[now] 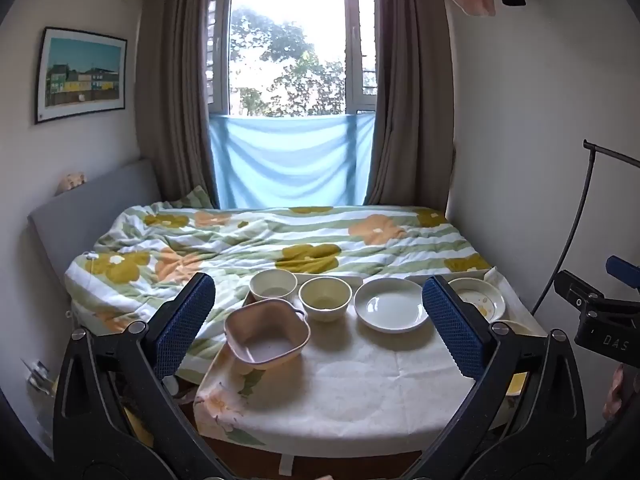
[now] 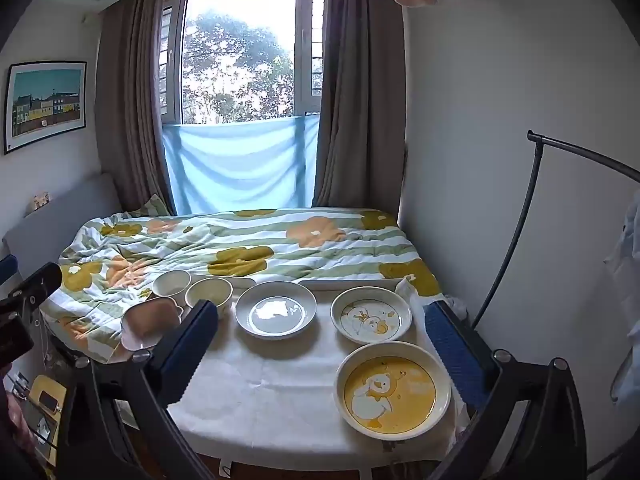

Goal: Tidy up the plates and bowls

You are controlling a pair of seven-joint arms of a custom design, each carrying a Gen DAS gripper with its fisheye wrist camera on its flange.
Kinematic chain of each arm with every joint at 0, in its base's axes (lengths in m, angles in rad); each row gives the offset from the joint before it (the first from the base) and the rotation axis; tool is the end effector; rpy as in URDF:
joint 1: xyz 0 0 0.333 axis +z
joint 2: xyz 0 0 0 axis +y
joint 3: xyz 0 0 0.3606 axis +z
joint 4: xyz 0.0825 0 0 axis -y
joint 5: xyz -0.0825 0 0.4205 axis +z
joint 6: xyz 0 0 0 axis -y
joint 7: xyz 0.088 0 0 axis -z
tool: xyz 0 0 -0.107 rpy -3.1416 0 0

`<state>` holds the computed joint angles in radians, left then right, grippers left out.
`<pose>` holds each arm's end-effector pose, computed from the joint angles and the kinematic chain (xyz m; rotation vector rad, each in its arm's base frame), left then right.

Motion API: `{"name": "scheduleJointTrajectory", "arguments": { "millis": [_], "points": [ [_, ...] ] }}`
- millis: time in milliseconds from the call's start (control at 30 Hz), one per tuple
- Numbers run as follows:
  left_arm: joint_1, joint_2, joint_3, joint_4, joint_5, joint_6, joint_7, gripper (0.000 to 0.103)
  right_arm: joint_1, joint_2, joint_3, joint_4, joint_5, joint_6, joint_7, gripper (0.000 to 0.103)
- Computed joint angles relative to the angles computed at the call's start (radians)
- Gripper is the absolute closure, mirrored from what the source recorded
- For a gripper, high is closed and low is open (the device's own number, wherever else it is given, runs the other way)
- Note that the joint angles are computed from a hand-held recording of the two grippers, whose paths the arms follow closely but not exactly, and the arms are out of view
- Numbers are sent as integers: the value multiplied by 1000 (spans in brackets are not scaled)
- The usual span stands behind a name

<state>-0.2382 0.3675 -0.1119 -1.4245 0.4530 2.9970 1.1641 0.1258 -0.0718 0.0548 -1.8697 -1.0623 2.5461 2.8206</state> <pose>0.7136 -0.2736 0.6676 -1.2509 1.7190 -1.1812 0.6082 0.1237 0.6592 -1.2765 1.8875 -1.1780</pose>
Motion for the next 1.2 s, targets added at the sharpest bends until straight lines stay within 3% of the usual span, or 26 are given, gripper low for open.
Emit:
{"name": "scheduleJointTrajectory", "arguments": {
  "millis": [100,233,300,433,1200],
  "points": [
    [-1,2,2,2,-2,14,-2,0,-5,-7,-5,-10,18,16,7,0],
    [-51,0,65,10,69,-2,-73,0,-5,-5,3,-10,22,9,7,0],
    [-14,11,10,22,24,-43,-25,0,-2,-4,7,-6,18,1,10,0],
    [-38,15,38,31,62,-53,-56,0,0,6,1,2,32,9,-8,0],
    [-41,33,37,63,107,-88,-66,0,20,27,-12,13,57,-7,-28,0]
  ]
}}
